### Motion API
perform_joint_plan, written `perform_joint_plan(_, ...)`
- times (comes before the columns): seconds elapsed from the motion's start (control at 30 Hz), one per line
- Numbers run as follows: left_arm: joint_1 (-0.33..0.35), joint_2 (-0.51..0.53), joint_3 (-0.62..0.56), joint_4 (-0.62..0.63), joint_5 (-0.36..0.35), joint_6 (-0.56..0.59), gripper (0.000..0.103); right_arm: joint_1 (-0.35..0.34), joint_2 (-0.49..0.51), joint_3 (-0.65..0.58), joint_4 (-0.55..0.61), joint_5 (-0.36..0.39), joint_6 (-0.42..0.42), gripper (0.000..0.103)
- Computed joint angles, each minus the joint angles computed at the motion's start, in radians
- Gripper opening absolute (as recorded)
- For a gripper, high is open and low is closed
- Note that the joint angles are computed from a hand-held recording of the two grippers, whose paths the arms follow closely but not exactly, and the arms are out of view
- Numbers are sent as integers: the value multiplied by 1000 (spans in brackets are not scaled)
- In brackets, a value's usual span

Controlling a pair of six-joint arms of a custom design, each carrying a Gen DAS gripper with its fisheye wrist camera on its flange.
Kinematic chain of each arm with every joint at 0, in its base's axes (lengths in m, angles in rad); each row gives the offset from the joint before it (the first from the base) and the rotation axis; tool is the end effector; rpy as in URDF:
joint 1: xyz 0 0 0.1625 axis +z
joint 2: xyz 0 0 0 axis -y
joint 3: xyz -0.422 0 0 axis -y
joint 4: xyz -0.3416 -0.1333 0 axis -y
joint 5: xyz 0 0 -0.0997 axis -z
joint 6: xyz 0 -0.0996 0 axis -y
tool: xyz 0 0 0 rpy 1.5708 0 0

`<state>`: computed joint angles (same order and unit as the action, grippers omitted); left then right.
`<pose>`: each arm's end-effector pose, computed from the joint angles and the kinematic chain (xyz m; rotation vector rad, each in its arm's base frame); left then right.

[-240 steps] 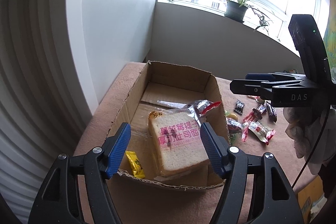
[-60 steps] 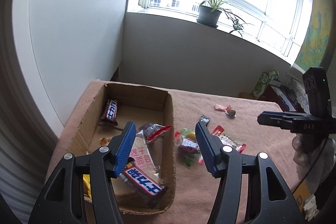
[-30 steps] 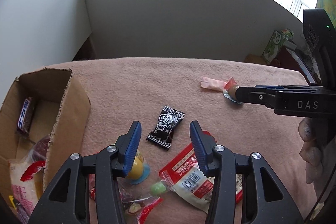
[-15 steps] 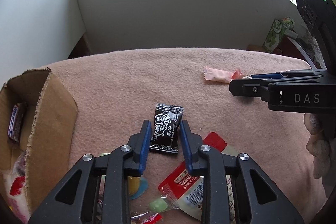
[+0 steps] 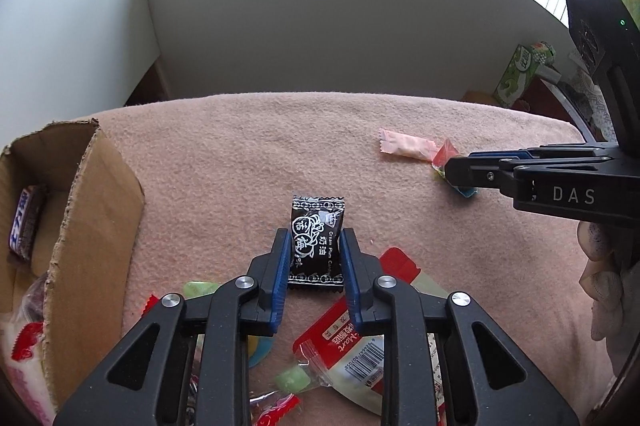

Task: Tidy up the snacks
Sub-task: 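Carry both candies over the cardboard box and open both tools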

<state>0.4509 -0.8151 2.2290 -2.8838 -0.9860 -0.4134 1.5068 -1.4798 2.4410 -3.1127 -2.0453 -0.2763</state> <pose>-0.3082 -0.3584 0.0396 0.9424 2.4409 -0.4512 0.0642 -0.3708 0.2833 0.0856 -2.5161 0.6366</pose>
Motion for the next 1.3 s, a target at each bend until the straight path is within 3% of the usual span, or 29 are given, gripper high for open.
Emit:
perform_joint_plan(0.37, -35, -79, 55, -33, -21, -17, 23, -6, -139, 77, 20, 57, 16, 28)
perform_joint_plan(0.53, -69, -146, 90, -33, -21, -28, 23, 48, -211, 96, 52, 50, 35, 28)
perform_joint_plan(0.7, -116, -240, 134, -10, -2, -58, 23, 156, -261, 98, 102, 15, 84, 28)
perform_joint_plan(0.97, -165, -427, 197, 78, 48, -98, 23, 358, -191, 67, 114, -45, 168, 28)
perform_joint_plan(1.3, -163, -620, 242, 241, 163, -152, 23, 534, 27, -21, 83, -62, 233, 28)
